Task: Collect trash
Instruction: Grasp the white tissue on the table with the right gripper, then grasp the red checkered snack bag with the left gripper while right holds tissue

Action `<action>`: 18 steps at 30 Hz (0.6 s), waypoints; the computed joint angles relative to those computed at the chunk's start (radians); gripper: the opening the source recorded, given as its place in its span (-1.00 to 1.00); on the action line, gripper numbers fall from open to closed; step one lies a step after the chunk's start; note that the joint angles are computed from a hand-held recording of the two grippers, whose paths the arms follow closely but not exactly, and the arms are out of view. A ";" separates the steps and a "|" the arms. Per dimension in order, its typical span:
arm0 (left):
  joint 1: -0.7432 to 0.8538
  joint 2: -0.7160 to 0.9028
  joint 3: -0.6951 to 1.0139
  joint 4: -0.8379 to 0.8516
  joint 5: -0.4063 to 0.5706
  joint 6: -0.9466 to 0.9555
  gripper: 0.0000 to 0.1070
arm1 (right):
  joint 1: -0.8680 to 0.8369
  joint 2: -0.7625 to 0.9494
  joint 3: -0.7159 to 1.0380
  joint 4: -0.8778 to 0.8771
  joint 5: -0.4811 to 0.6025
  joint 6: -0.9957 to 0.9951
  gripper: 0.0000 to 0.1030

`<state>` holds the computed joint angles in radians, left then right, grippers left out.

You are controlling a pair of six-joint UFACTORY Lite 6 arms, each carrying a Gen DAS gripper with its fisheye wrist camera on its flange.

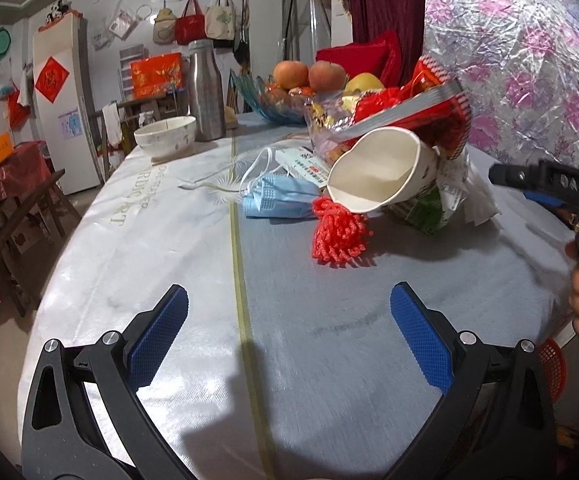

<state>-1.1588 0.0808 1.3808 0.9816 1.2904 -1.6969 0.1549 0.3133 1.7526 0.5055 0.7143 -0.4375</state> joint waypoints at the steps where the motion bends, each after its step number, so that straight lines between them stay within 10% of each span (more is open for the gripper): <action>1: 0.009 -0.001 -0.003 -0.004 -0.011 0.004 0.82 | -0.003 0.037 0.045 -0.005 0.014 0.016 0.89; 4: 0.034 -0.004 -0.011 -0.014 -0.038 0.016 0.82 | -0.014 0.166 0.194 -0.009 0.090 0.059 0.88; 9: 0.081 0.005 -0.003 -0.037 -0.089 0.045 0.82 | 0.011 0.332 0.370 -0.044 0.202 0.095 0.32; 11: 0.086 0.002 -0.007 -0.045 -0.094 0.050 0.82 | 0.030 0.286 0.302 -0.072 0.147 0.083 -0.80; 12: 0.089 0.002 -0.004 -0.049 -0.098 0.052 0.82 | 0.024 0.277 0.288 -0.042 0.151 0.057 -0.93; 18: 0.085 -0.022 0.011 -0.046 -0.095 0.055 0.82 | -0.062 0.047 0.053 0.158 0.067 -0.122 -0.93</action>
